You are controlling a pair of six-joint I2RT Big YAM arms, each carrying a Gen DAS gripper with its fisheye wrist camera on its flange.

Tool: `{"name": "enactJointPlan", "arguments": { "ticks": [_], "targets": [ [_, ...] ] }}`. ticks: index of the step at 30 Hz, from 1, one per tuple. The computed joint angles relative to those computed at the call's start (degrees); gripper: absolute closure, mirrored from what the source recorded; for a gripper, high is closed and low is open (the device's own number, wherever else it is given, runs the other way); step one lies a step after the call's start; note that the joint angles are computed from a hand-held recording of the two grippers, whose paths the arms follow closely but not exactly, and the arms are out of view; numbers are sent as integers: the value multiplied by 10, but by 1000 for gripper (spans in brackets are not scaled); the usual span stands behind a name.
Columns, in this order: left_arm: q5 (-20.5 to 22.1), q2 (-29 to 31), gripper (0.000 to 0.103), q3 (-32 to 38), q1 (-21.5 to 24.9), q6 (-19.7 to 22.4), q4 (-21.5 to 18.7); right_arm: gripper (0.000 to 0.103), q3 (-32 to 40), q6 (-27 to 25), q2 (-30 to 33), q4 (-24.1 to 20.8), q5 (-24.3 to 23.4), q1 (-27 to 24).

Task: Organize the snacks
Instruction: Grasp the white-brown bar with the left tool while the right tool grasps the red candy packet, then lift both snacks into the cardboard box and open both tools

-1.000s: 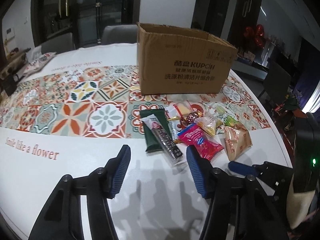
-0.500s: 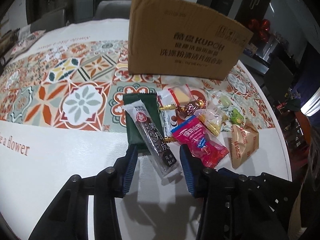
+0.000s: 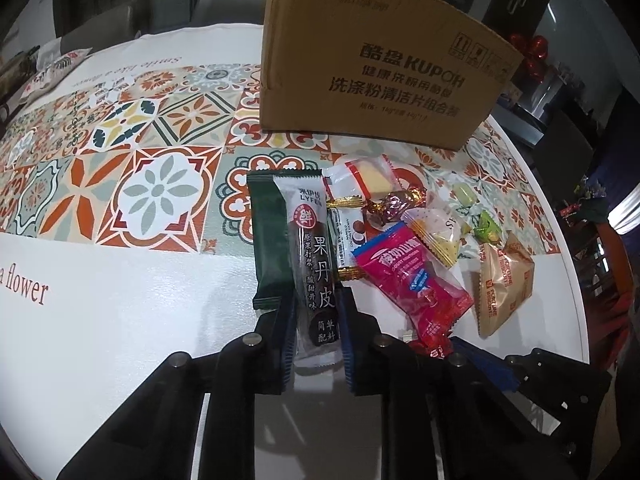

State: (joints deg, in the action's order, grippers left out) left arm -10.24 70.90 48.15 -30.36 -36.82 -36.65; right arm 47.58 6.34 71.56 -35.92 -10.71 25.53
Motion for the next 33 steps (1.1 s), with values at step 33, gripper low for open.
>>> {"name": "enactJointPlan", "arguments": {
  "ticks": [33],
  "targets": [
    [-126, -110, 85, 24, -69, 51, -25, 80, 7, -7, -111, 11, 3, -25]
  ]
}}
